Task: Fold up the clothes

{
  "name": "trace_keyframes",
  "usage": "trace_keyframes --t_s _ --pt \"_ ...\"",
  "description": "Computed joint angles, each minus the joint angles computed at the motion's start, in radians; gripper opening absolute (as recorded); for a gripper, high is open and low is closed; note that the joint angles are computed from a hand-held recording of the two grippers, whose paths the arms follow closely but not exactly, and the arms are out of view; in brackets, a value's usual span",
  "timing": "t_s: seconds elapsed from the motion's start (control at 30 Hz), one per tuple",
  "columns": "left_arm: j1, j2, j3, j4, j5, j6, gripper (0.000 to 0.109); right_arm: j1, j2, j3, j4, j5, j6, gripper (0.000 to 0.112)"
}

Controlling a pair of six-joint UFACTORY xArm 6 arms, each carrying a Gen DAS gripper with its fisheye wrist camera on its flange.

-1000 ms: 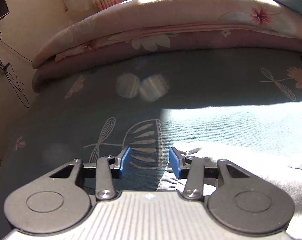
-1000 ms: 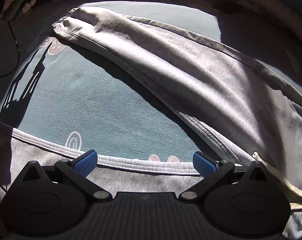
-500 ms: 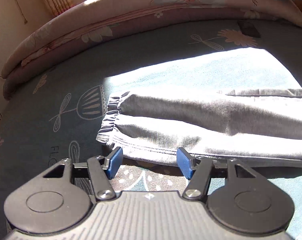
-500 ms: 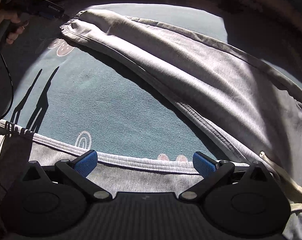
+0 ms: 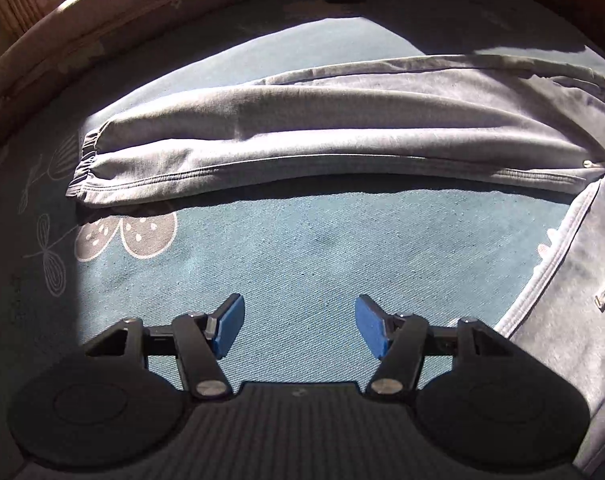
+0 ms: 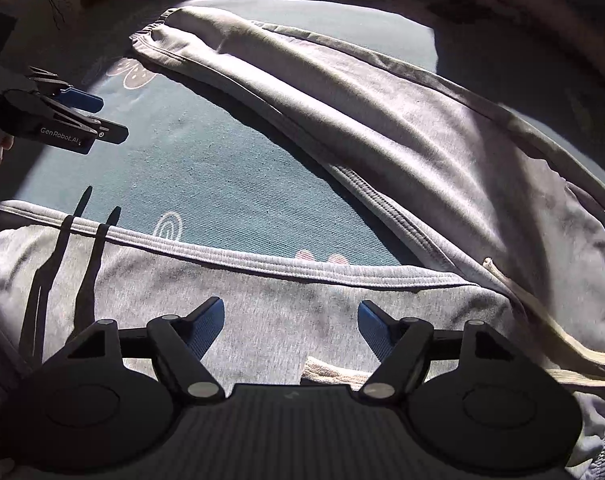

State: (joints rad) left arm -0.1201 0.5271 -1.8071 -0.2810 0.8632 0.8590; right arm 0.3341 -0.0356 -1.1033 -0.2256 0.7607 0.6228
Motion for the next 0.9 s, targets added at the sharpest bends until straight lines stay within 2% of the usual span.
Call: trace_keyframes --t_s 0.07,0.2,0.27,0.43,0.57,0.7,0.8,0.9 --pt "-0.014 -0.041 0.056 -0.013 -0.015 0.019 0.066 -0.023 -0.044 0.032 -0.030 0.028 -0.018 0.070" --pt "-0.046 -0.110 0.143 -0.011 -0.030 -0.014 0.066 -0.093 -0.116 0.094 -0.097 0.051 -0.087 0.067" --pt "-0.063 -0.138 0.176 -0.006 -0.029 -0.047 0.066 -0.137 -0.140 0.121 -0.122 0.036 -0.141 0.064" --pt "-0.135 -0.209 0.258 0.036 -0.045 -0.195 0.066 -0.284 -0.170 0.182 -0.087 -0.084 -0.343 0.060" --pt "-0.215 -0.240 0.297 0.057 -0.077 -0.322 0.069 -0.420 -0.168 0.184 0.021 -0.169 -0.581 0.059" --pt "-0.305 -0.242 0.313 0.062 -0.110 -0.478 0.069 -0.542 -0.110 0.114 0.232 -0.208 -0.907 0.059" --pt "-0.356 -0.231 0.308 0.100 -0.127 -0.589 0.070 -0.606 -0.003 -0.006 0.398 -0.186 -1.162 0.059" --pt "-0.388 -0.232 0.316 0.144 -0.134 -0.658 0.070 -0.637 0.143 -0.167 0.540 -0.117 -1.371 0.059"
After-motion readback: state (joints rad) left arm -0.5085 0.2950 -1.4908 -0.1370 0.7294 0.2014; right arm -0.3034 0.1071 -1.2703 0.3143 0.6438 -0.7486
